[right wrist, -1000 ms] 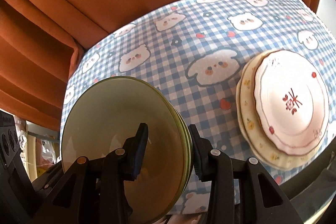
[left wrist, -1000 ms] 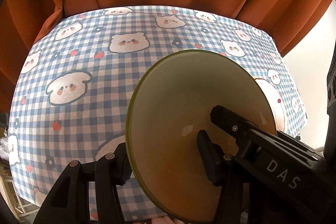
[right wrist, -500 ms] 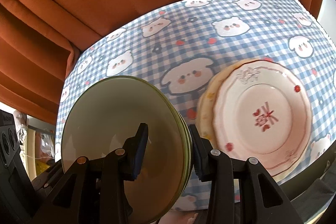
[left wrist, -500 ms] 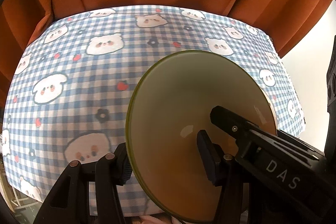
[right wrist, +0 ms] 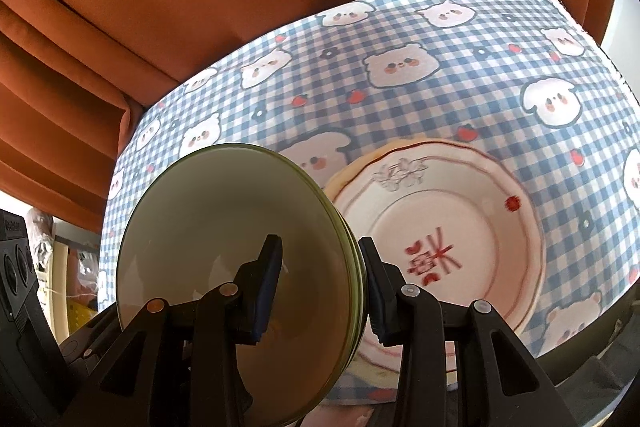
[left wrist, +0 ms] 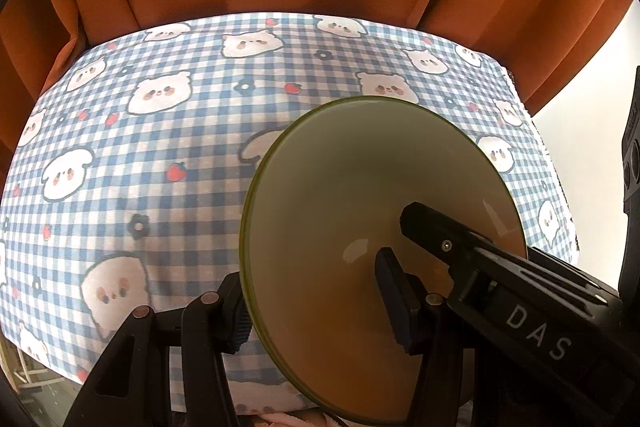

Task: Organize plates and bowls
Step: 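Lower the bowls onto the red-patterned plate and open both grippers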

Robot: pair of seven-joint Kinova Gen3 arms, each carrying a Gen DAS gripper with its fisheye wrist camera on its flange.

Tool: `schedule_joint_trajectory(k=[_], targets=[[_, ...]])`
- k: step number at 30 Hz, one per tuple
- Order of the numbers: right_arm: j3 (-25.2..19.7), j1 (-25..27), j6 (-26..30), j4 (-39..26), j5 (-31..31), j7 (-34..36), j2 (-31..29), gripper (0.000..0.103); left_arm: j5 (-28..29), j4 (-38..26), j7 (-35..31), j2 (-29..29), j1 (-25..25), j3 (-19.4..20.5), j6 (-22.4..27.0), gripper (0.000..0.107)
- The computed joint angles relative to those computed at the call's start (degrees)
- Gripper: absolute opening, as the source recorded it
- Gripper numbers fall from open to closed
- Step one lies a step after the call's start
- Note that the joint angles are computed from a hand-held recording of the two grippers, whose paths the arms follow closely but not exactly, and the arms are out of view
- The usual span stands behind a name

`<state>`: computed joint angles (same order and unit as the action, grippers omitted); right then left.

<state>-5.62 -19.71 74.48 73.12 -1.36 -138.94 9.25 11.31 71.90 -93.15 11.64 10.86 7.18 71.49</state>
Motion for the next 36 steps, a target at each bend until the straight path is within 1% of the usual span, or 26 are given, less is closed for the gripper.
schedule_joint_trajectory(k=[8,17,23,27,31,36], targets=[[0.9,3.6,-0.2,3.0,-2.2,5.9,-2.1,0.042,-1.9,0.9,6.0,0.2,3.8,0.9,-2.1,0.054],[1.8,7.0,0.8,5.6,-4.2,12.3,-3.4,0.042,-2.5,2.4,11.8,1.1,6.6,1.6,-4.0,0.054],[2.1,8.4,1.9,6.8,-5.1,15.2,-3.2,0.042,-2.1,3.0,13.8,1.8,7.2,1.9,-4.5,0.054],[2.2,8.7,2.1,7.0,-5.1,16.3,-2.9,0.042,-3.3,3.0,15.0,2.0,8.0,1.9,-5.1,0.054],[2.3,8.8,1.8,6.8,-4.9,16.8,-2.6,0.042,-4.3,1.9,15.3,2.7,8.6,2.0,-4.7,0.054],[2.8,9.8,1.3,7.5,-6.0,17.1,-2.6,0.042,-6.9,-0.3,15.4,4.0,10.4,2.1,-3.2,0.054]])
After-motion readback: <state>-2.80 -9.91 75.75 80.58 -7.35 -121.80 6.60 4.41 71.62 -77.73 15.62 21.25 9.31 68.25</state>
